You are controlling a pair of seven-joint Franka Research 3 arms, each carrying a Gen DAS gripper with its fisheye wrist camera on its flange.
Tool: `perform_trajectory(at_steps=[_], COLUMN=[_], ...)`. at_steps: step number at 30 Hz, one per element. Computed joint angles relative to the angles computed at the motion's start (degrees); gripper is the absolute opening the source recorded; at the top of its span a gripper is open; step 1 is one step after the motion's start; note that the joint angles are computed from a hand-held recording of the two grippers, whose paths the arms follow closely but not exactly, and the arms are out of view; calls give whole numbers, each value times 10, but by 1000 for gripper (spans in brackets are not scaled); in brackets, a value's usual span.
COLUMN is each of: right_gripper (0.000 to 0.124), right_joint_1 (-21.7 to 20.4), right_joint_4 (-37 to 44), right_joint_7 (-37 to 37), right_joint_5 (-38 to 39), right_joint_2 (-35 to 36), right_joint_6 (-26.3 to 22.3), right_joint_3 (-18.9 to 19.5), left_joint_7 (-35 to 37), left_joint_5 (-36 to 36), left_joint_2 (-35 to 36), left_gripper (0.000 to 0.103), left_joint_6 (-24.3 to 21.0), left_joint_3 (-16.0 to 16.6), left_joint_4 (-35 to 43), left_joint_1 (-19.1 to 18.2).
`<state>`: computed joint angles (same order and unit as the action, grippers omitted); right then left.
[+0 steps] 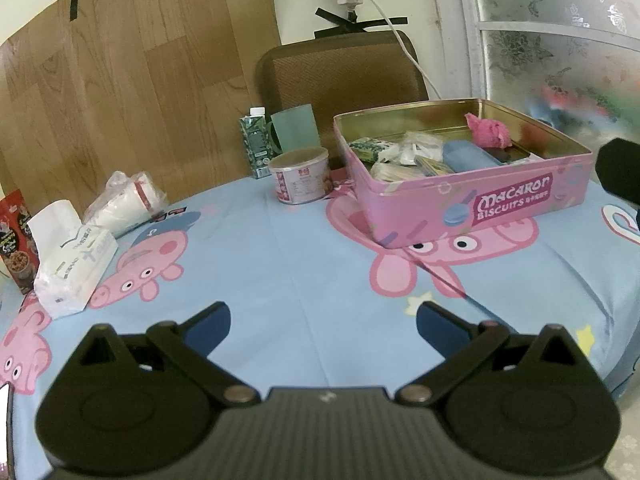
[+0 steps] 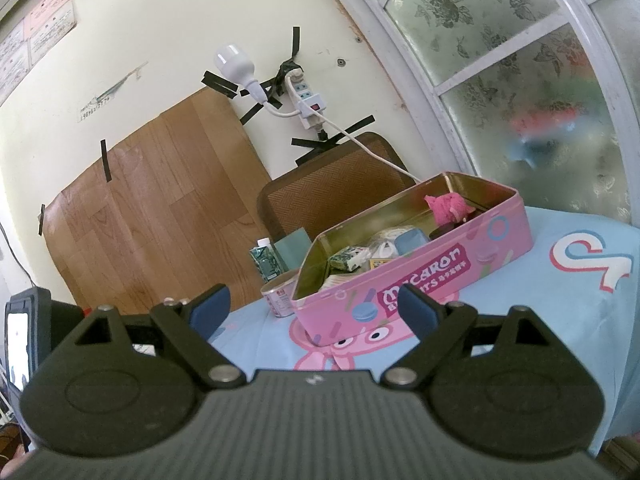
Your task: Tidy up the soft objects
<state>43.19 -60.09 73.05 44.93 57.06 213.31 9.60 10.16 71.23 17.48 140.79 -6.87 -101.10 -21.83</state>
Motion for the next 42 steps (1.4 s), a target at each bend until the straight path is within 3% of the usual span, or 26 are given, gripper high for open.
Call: perform_trajectory(at_steps=[42], right_gripper=[93], right_joint_1=[3], right_joint_4=[4], right_joint_7=[-9], right_joint_5=[11], right_joint_2=[1], right_joint_6=[-2], right_joint_3=[-1], left_joint_7=[21], left_joint_5=[-26], left_joint_2=[8], left_gripper=[103], left_joint_6=[-26], left_joint_3=[-1], left_joint_4=[12], left_joint_1=[-6])
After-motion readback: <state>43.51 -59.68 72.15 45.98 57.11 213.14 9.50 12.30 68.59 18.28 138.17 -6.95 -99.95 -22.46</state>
